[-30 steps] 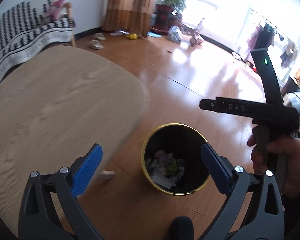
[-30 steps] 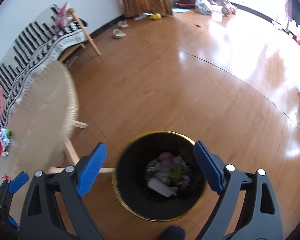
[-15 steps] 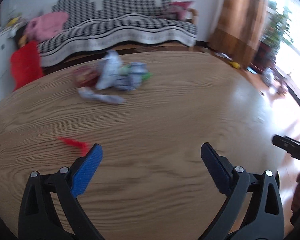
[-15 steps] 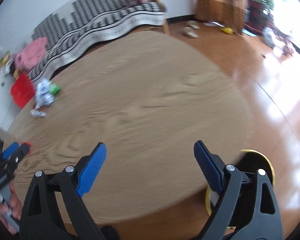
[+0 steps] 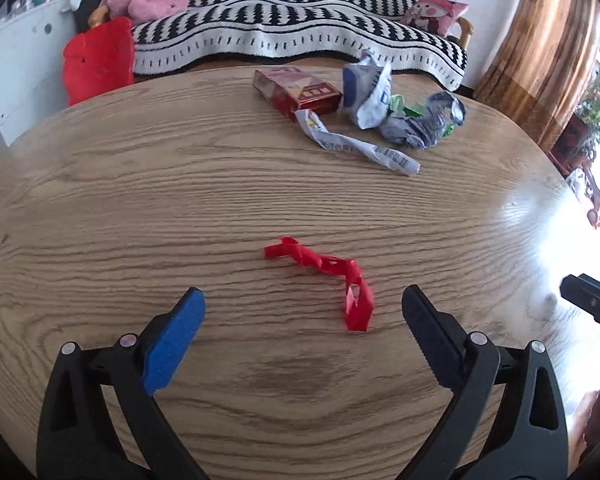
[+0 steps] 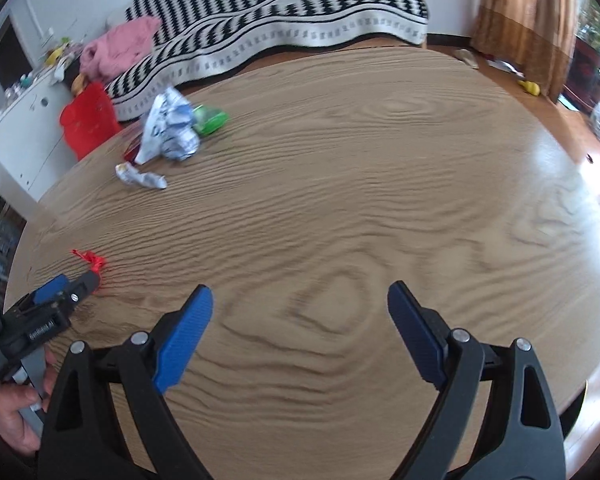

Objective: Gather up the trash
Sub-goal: 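Grasp the red ribbon with the left tool while the right tool grasps the white-green snack wrapper, then carry both items over the black bin and open both tools to drop them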

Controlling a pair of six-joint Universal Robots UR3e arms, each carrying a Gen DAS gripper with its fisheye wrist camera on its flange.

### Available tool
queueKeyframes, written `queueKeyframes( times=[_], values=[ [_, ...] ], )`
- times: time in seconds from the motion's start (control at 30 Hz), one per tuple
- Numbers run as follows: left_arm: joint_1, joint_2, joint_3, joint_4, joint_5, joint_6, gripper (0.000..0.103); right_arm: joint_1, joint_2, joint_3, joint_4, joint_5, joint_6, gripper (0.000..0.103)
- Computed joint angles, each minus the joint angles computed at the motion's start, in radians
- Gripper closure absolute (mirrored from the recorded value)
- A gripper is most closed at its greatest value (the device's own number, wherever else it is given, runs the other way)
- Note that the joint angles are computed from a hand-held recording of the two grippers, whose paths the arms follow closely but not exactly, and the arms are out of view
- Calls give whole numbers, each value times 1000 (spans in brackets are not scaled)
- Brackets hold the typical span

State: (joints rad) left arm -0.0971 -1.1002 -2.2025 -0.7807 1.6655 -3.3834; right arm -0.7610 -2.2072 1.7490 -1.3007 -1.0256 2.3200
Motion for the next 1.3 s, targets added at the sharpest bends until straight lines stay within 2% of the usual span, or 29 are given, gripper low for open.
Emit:
queueKeyframes(
  times=[0.1, 0.13, 0.17, 0.2, 0.27, 0.3, 0.33, 0.37, 0.43, 0.53, 0.73, 0.83, 0.97, 1.0, 1.03, 1.07, 1.1, 1.13, 1.3],
  values=[
    [-17, -51, 9, 39, 9, 3, 8, 133, 39, 37, -141, -24, 113, 17],
    [-22, -64, 6, 61, 21, 2, 13, 181, 59, 48, -195, -34, 150, 17],
    [-39, -79, 5, 84, 53, -5, 24, 215, 74, 54, -231, -40, 176, 17],
    [-56, -93, 11, 96, 83, -6, 30, 248, 92, 57, -268, -47, 202, 17],
    [-81, -109, 21, 100, 124, 1, 58, 327, 138, 65, -363, -66, 258, 17],
    [-77, -104, 22, 95, 120, 16, 66, 370, 168, 70, -422, -81, 290, 17],
    [-60, -88, 20, 85, 100, 31, 85, 403, 188, 70, -460, -93, 308, 17],
    [-35, -69, 18, 68, 72, 46, 92, 439, 217, 66, -501, -104, 331, 17],
    [26, -19, 9, 21, 3, 70, 93, 519, 288, 42, -561, -129, 357, 17],
    [107, 53, 0, -54, -61, 106, 93, 631, 395, -12, -637, -174, 377, 24],
    [266, 184, -12, -190, -142, 188, 93, 848, 670, -226, -746, -273, 450, 25],
    [335, 223, -18, -221, -164, 219, 93, 924, 808, -367, -752, -308, 488, 25],
    [418, 263, -26, -264, -202, 261, 93, 965, 886, -465, -738, -329, 514, 28],
    [424, 266, -27, -266, -202, 267, 93, 968, 880, -459, -744, -322, 513, 37],
    [430, 268, -26, -271, -207, 268, 93, 969, 871, -450, -749, -319, 512, 51],
    [436, 269, -22, -276, -213, 272, 93, 969, 857, -434, -753, -314, 512, 58],
    [431, 266, -16, -276, -212, 271, 93, 968, 842, -418, -754, -307, 511, 77],
    [419, 258, -11, -270, -204, 263, 93, 965, 822, -399, -748, -296, 510, 88],
    [332, 217, 29, -251, -168, 198, 93, 935, 665, -227, -769, -266, 513, 89]
  ],
)
